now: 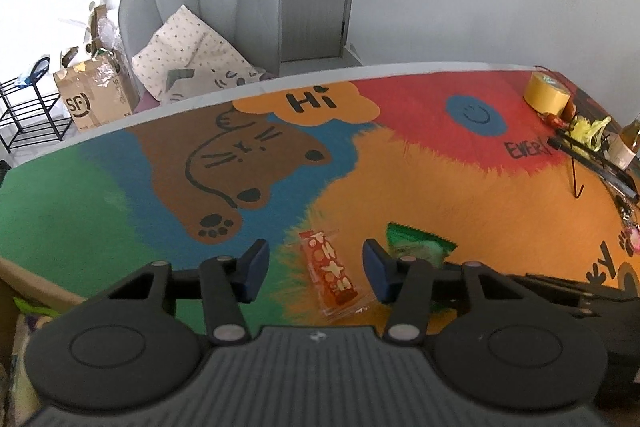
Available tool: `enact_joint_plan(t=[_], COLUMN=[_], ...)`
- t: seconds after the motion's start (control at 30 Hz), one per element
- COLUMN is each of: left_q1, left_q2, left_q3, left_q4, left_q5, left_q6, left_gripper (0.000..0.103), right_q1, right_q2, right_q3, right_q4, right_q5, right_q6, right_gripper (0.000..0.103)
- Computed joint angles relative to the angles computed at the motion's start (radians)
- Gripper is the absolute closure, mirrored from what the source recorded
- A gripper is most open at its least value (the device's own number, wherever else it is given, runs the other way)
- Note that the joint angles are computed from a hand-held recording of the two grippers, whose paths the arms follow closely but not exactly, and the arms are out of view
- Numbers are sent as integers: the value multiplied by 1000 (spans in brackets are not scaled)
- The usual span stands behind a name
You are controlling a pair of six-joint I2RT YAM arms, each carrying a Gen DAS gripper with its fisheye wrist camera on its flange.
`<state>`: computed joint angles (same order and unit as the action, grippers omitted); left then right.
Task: Organize snacks
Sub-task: 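Grasp the green wrapped packet with the right gripper while the left grasps the red-and-white striped packet, then carry both packets over the cardboard box and open both grippers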
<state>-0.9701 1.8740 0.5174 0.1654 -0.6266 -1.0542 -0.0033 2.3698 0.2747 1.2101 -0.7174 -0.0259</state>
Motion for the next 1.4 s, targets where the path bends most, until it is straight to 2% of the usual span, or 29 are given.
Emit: enact_joint_plan(t=[0.23,0.43,0.5,0.57,0.63,0.67,0.77,0.9,1.0,1.03,1.07,1.1,1.17,1.27,1.4], left_q1=[36,50,49,46,36,32,14,-5,-20,-27,-35,-40,-54,-77,-112], left_q2=[79,130,143,159,162,158,135,85,47,36,24,14,-11,-47,-110], left_q3=[41,70,80,90,93,88,76,57,40,35,30,24,13,-3,-21], left_q4=[48,65,62,52,43,48,46,24,8,0,-10,-13,-30,-52,-98], left_q5=[47,90,95,91,72,73,62,38,16,7,-4,-9,-24,-47,-85], left_q6=[57,64,67,56,50,51,54,39,25,19,10,5,-14,-34,-78], left_gripper=[52,59,65,78,81,82,84,84,84,84,84,84,84,84,84], right_q1=[-65,-128,-142,-134,-124,-122,-102,-44,-1,11,18,22,3,12,10], right_q2=[1,-20,-22,-17,-15,-10,-7,-4,22,36,53,50,34,51,15], right_q3=[-19,-37,-39,-43,-39,-39,-43,-47,-41,-40,-47,-48,-45,-103,-152], right_q4=[9,-28,-34,-20,-29,-24,7,53,84,101,137,129,83,211,254], right_q5=[0,-15,-28,-16,-9,-8,14,66,106,118,126,126,76,92,82], right_q6=[-34,-81,-86,-83,-79,-75,-49,-11,7,11,11,3,-15,-25,-17], right_gripper=[81,81,81,81,80,74,70,55,52,52,60,75,76,76,76])
